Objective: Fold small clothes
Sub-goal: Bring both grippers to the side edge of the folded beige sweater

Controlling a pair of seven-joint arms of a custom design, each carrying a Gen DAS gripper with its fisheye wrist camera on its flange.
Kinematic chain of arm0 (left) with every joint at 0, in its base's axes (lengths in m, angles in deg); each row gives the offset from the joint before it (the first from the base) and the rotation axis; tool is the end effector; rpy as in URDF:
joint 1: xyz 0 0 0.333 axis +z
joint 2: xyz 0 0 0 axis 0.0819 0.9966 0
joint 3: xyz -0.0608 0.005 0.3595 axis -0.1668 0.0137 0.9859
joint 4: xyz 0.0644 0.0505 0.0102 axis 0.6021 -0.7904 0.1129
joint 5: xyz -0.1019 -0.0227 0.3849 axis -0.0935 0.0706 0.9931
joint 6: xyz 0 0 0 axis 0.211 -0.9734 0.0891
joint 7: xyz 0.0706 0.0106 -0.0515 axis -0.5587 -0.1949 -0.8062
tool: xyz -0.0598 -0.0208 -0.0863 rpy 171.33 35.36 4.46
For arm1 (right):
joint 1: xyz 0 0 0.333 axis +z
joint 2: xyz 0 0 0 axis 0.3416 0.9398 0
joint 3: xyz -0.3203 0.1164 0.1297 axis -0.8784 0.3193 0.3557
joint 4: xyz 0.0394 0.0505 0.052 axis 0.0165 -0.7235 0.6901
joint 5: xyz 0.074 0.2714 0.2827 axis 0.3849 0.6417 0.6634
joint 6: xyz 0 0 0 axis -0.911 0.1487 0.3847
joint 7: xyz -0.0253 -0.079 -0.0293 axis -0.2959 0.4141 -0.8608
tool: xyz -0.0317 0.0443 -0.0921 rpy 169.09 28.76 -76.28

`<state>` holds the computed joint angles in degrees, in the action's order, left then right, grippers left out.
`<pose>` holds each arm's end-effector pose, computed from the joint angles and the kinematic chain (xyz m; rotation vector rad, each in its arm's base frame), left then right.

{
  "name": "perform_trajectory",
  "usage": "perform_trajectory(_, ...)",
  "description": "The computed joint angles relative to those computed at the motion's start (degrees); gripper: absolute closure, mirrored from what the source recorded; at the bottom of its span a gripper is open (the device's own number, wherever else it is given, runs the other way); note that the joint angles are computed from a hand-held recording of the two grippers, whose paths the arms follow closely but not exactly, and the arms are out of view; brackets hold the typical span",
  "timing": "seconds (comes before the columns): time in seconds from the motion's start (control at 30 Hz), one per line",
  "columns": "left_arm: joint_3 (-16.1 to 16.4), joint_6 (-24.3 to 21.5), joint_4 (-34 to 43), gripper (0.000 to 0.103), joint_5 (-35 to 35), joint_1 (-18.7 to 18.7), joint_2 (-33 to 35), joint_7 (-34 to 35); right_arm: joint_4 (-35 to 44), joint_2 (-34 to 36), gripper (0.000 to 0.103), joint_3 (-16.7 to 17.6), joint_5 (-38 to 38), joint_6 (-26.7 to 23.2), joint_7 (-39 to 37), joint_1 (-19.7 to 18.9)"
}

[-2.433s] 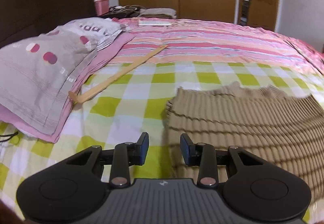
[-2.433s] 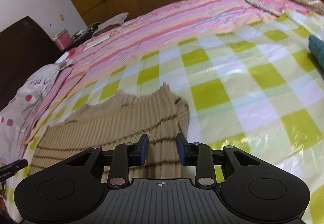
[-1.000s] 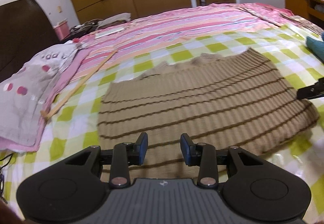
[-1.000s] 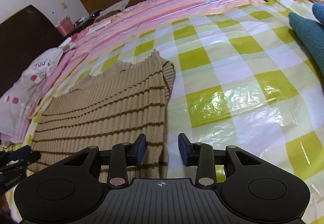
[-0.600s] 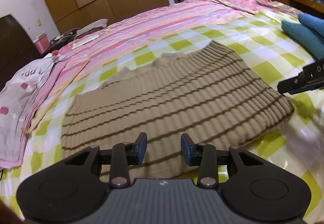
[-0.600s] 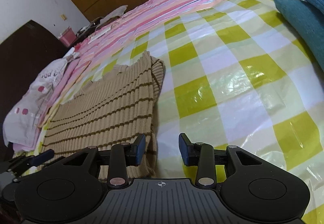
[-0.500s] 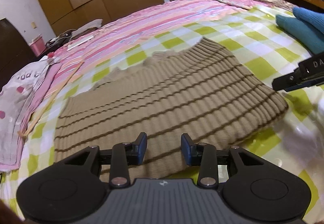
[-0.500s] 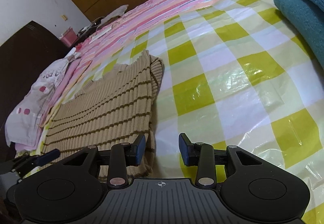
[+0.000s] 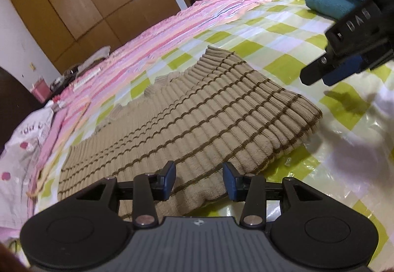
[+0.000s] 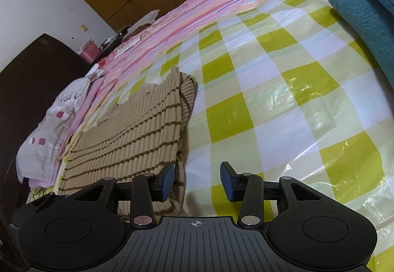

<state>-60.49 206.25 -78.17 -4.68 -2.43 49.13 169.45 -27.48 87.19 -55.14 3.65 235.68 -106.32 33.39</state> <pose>0.7609 -0.2484 0.4061 -0.3565 2.4187 -0.8513 0.6344 0.1403 0.4023 -0.7450 2.1985 -0.4849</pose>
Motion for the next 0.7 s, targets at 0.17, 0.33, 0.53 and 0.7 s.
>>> perform_trajectory(0.17, -10.8, 9.5, -4.8, 0.054, -4.1, 7.1, 0.9, 12.8, -0.3, -0.1, 0.061, -0.4, -1.8, 0.9, 2.5, -0.2)
perform_trajectory(0.33, -23.9, 14.8, -9.3, 0.053, -6.5, 16.2, 2.8, 24.4, 0.0, 0.4, 0.06, -0.4, -2.5, 2.0, 3.9, -0.7)
perform_trajectory(0.53, -35.3, 21.5, -13.8, 0.053, -0.8, 23.0, 7.6, 32.1, 0.0, 0.6, 0.058, -0.8, -4.1, 3.0, 5.8, -0.8)
perform_trajectory(0.7, -35.2, 24.0, -13.5, 0.053, 3.0, 21.3, 9.4, 29.1, -0.1, 0.4, 0.057, -0.5, -5.6, 3.2, 7.4, -1.3)
